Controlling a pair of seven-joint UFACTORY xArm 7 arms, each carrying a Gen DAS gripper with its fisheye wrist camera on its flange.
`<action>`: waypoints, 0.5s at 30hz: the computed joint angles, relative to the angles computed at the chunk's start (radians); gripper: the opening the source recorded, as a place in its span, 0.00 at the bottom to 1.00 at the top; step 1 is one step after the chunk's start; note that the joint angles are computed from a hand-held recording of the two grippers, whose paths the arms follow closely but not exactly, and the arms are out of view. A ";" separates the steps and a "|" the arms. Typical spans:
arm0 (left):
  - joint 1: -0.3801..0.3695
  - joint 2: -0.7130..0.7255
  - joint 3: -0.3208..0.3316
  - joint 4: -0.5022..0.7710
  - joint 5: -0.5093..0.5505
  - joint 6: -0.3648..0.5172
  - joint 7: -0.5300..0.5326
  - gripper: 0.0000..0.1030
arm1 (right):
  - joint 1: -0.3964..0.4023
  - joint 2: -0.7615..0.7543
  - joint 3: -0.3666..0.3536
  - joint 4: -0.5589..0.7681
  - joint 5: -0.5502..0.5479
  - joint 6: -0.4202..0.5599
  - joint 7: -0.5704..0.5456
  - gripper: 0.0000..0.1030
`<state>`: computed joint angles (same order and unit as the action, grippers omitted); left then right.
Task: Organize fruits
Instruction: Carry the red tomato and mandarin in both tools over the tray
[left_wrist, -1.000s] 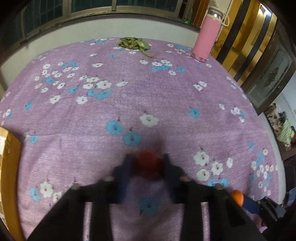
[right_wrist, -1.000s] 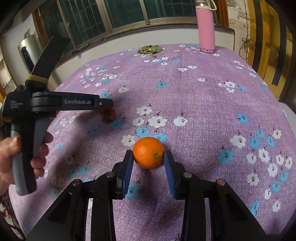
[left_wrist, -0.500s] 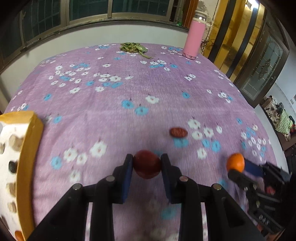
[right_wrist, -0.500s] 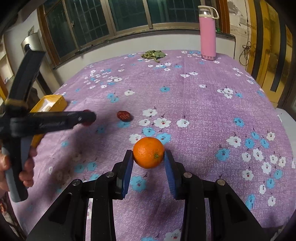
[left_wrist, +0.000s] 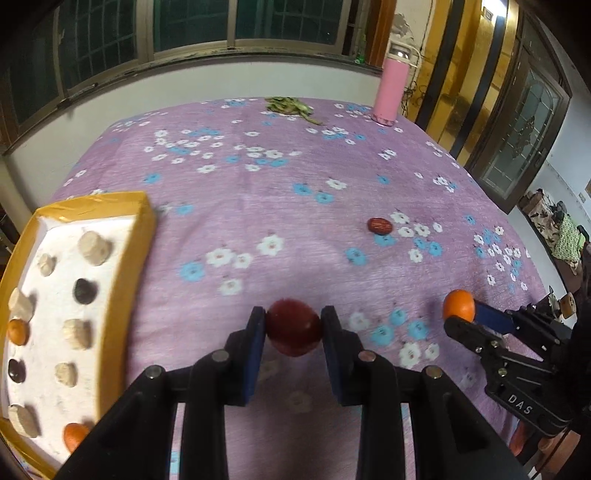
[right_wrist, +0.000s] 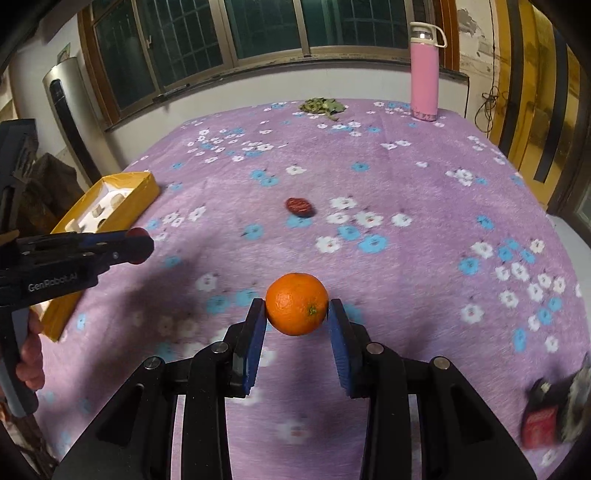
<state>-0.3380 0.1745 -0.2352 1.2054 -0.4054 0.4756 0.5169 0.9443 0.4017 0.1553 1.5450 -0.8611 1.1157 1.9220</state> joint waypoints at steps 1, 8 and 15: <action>0.011 -0.003 0.002 -0.001 -0.014 0.001 0.016 0.32 | 0.002 0.015 0.000 0.021 -0.001 0.001 -0.003 0.33; 0.074 -0.009 0.027 0.010 -0.085 0.017 0.102 0.32 | 0.045 0.206 -0.055 0.319 0.041 0.018 -0.147 0.33; 0.145 0.028 0.059 0.068 -0.125 0.050 0.153 0.32 | 0.082 0.483 -0.127 0.770 0.141 0.075 -0.360 0.32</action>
<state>-0.1931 0.2023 -0.1759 1.2729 -0.5303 0.5253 0.6701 1.0263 0.8845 0.0279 2.3152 -0.7206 1.1903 1.5617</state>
